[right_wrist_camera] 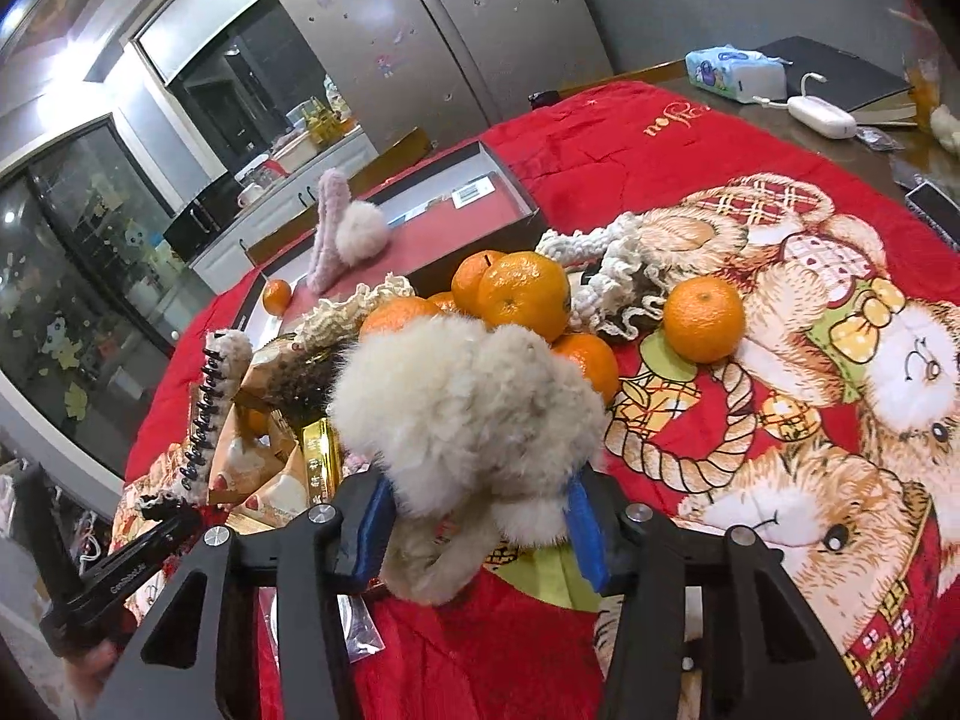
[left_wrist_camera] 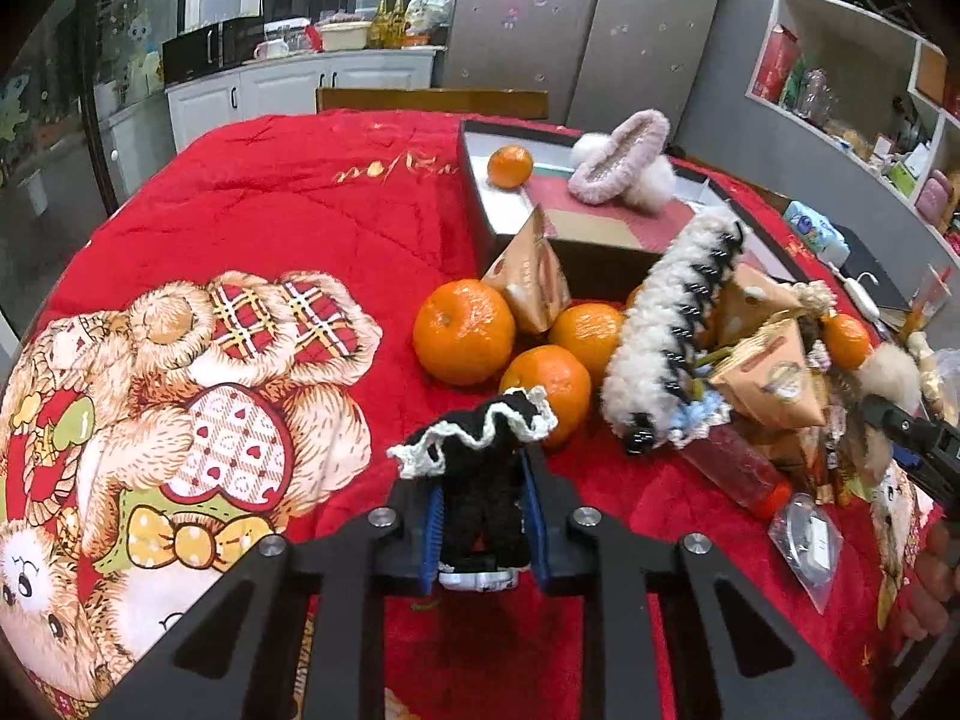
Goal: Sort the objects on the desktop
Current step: 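Grasp the black lace scrunchie with the left tool while the right tool grasps the fluffy beige plush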
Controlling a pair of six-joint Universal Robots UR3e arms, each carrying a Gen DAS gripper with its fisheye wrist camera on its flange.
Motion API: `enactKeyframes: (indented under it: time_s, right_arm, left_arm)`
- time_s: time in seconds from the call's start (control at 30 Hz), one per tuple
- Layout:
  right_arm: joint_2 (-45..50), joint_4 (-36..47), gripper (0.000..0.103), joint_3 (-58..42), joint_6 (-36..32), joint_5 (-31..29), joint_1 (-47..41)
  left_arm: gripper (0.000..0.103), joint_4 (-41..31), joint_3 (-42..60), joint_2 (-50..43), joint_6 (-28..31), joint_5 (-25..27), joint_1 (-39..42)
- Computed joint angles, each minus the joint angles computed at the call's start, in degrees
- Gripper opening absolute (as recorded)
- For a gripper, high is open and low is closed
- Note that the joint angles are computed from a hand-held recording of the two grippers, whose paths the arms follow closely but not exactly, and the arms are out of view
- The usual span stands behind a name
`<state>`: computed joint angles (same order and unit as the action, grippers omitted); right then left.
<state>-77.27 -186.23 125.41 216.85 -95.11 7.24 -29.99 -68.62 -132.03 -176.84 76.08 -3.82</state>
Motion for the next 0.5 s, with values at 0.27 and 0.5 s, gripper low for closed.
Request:
enactKeyframes:
  time_s: [0.27, 0.5]
  right_arm:
    - [-2.62, 0.55, 0.04, 0.91, 0.61, -3.7, 2.43]
    - [-3.63, -3.0, 0.015, 3.32, 0.25, -3.07, 3.14]
  left_arm:
    - [0.022, 5.23, -8.88, 6.31, 2.36, -2.08, 0.84]
    - [0.022, 8.31, -15.97, 11.51, 2.86, -4.74, 2.22]
